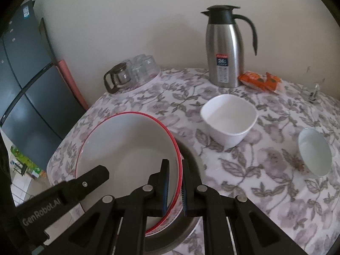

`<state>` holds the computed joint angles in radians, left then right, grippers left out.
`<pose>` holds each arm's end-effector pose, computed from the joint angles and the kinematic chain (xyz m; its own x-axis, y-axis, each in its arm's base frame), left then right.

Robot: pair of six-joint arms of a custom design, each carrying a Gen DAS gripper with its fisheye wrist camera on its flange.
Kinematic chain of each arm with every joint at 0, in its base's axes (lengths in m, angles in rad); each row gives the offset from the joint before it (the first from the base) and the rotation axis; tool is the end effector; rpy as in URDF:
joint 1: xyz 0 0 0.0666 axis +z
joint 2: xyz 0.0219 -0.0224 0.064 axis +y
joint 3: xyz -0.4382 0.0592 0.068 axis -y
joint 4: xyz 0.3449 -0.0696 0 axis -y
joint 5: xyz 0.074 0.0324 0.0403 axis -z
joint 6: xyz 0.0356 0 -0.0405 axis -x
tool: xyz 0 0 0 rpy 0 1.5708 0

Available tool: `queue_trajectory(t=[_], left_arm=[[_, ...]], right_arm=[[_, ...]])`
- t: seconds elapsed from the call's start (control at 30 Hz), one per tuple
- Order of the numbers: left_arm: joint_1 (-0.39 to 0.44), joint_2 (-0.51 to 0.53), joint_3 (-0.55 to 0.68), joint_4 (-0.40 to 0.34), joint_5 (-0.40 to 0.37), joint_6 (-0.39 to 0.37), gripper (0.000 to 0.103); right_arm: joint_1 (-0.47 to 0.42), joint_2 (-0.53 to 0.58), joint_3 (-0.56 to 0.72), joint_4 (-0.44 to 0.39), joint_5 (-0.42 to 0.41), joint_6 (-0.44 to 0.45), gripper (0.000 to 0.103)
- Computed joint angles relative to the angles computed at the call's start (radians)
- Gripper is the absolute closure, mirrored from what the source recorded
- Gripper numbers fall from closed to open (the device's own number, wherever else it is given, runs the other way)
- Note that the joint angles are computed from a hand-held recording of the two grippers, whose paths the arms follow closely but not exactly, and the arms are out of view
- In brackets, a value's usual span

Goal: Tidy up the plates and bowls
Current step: 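Lower the red-rim bowl onto the pink-rose plate in the basin with both grippers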

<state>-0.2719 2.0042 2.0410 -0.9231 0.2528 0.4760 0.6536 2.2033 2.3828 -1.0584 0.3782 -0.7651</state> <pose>0.6532 -0.1918 0.4283 -0.8523 -0.2230 -0.4732 0.0246 0.8866 -0.4620 0.5984 0.4412 0.4228 -0.7028 0.2725 -0.6571 0.1507 0.9598 0.2368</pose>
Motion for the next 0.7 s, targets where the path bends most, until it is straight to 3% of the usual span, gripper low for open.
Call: queue_trajectory(t=[0.27, 0.7], left_arm=[[0.007, 0.015, 0.008, -0.026, -0.012, 0.014, 0.087], [0.023, 0.038, 0.019, -0.039, -0.016, 0.043, 0.087]], right_arm=[[-0.007, 0.018, 0.001, 0.010, -0.052, -0.021, 0.091], [-0.006, 0.080, 0.096, -0.043, -0.083, -0.011, 0.091]])
